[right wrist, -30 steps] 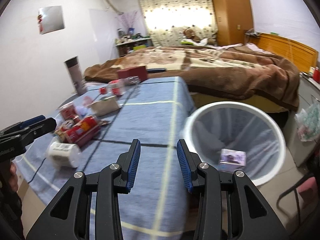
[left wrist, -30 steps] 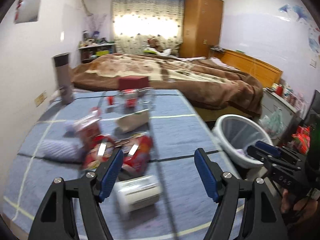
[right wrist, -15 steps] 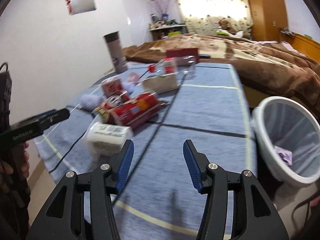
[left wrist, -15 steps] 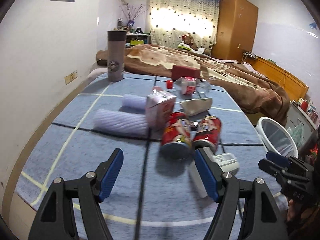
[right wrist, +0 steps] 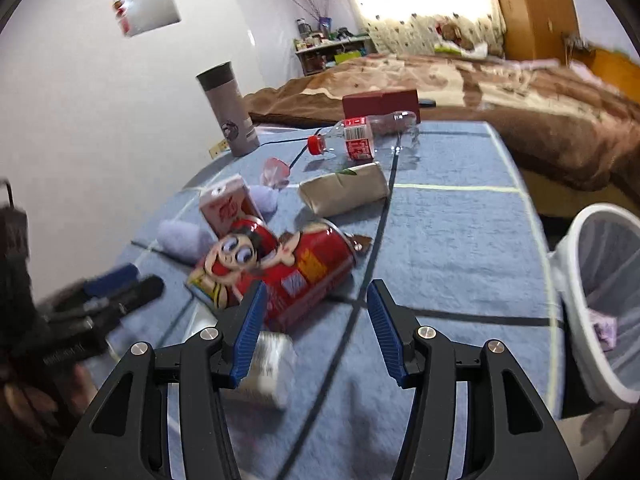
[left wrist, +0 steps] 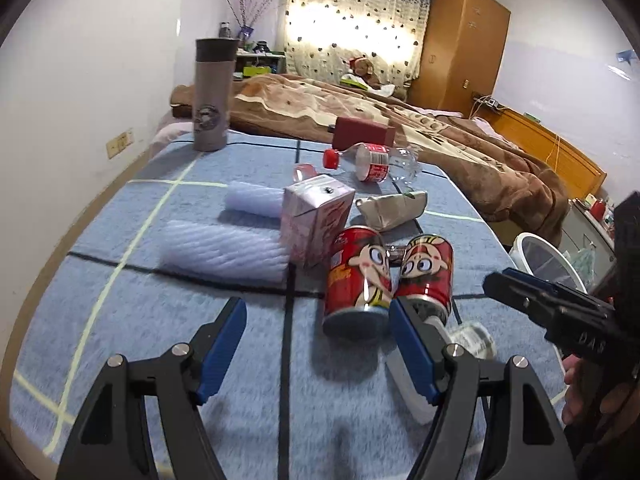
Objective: Collect trash
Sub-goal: 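Grasp a red can with the right gripper while the left approaches another red can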
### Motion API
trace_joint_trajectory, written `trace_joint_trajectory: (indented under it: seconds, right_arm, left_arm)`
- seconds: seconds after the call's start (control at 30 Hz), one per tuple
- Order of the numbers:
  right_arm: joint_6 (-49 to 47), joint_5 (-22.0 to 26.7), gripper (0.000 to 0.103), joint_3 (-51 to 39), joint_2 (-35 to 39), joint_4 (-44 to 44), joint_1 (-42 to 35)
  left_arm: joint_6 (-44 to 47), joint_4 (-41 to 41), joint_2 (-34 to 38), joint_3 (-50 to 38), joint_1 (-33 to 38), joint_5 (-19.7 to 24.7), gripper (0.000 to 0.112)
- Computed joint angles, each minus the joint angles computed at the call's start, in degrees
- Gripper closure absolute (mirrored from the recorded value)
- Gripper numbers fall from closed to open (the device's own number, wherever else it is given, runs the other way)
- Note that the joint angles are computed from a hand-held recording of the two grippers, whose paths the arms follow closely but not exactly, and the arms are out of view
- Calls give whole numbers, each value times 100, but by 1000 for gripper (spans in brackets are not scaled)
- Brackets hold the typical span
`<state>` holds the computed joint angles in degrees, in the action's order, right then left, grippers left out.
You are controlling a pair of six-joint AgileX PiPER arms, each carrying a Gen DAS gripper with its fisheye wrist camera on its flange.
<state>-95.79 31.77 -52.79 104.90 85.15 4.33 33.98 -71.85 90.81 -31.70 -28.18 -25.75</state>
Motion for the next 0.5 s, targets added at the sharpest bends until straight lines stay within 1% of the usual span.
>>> trace_joint_trajectory:
  seconds: [0.03, 0.1, 0.13, 0.17, 0.2, 0.3, 0.4, 0.43, 0.5]
  right_arm:
    - [212, 35, 49, -114, 99, -75, 5]
    - [974, 101, 49, -476, 353, -548, 58]
    - [1252, 150, 49, -619, 458, -738, 87]
    - [1696, 175, 49, -818, 607, -1033, 143]
    - [1909, 130, 49, -894, 665, -1143, 187]
    - [2183, 106, 49, -1049, 770, -1208, 291]
    - [2562, 76, 49, -1236, 845, -1511, 445]
    - [2791, 50, 48, -1335, 909, -1701, 533]
    - [3347, 64, 41, -1527, 997, -2141, 591]
  left_arm:
    - [-186, 267, 47, -56, 122, 136, 37]
    - [-568, 815, 159, -162, 340, 346, 37]
    - [-532, 831, 236, -251, 439, 493, 37]
    - [-387, 714, 285, -319, 463, 549, 37]
    - [-344, 745, 332, -355, 476, 578, 37]
    - [-89, 585, 445, -440, 504, 610, 37]
    - [-315, 889, 448, -437, 611, 721, 37]
    - [-351, 943, 450, -437, 628, 730, 37]
    - [-360, 1008, 484, -481, 728, 811, 37]
